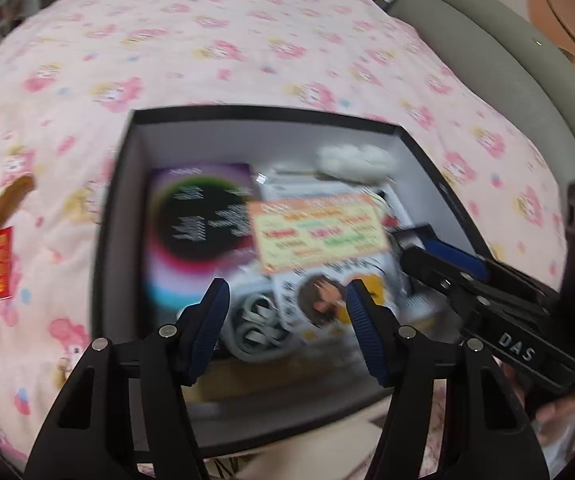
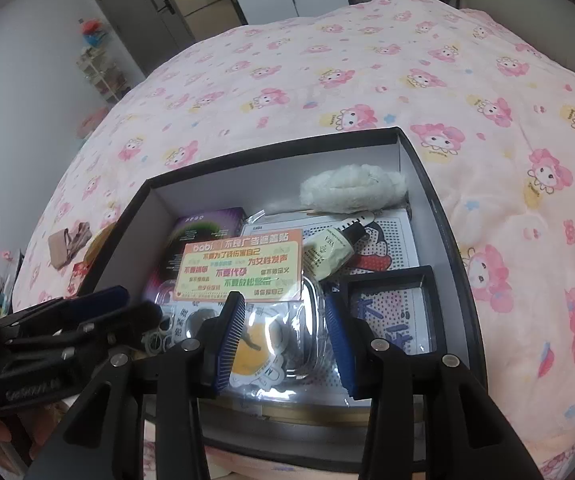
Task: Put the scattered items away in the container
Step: 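Lower the sticker card into the box and open the left tool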
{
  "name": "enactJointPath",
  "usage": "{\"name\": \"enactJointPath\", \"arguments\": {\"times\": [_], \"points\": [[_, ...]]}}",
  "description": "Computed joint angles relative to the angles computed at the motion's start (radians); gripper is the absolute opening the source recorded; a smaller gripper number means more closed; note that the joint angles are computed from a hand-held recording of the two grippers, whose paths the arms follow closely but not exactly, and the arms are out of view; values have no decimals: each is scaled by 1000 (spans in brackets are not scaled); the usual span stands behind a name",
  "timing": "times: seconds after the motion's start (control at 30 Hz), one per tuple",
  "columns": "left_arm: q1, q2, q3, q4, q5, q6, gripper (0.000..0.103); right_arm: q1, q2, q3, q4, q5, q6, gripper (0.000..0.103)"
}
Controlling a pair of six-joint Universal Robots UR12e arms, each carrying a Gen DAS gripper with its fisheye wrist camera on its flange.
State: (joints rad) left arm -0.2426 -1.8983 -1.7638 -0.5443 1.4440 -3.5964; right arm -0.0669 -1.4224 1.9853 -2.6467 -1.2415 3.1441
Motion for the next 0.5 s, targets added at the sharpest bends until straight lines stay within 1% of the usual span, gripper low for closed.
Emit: {"name": "enactJointPath", "arguments": {"times": [0.03,0.1,0.13,0.17,0.23,0.27,0.33,0.43,0.5], "points": [[1,-2,2,-4,-11,9,55,0,-1,-1,3,4,-8,38],[1,-9,10,-20,-26,10,54,3,-4,0,8,6,-29,38],[2,-14,16,-35,-34,4,53,8,-4,-1,11,-7,-42,41],[3,-18,21,-55,-41,-5,53,17,-2,-4,15,-38,-54,45],[3,-27,33,-97,-37,-21,53,34,8,-12,40,-91,-73,45],[1,-30,35,-104,-31,-26,53,36,13,-17,61,-99,-78,45],[3,-30,36,-101,-35,-29,53,36,22,-23,95,-91,-85,45],[6,-31,38,-101,-45,-38,53,40,27,-22,83,-102,-92,47],[5,-29,31,-86,-39,-43,53,41,26,-22,85,-103,-86,47]]}}
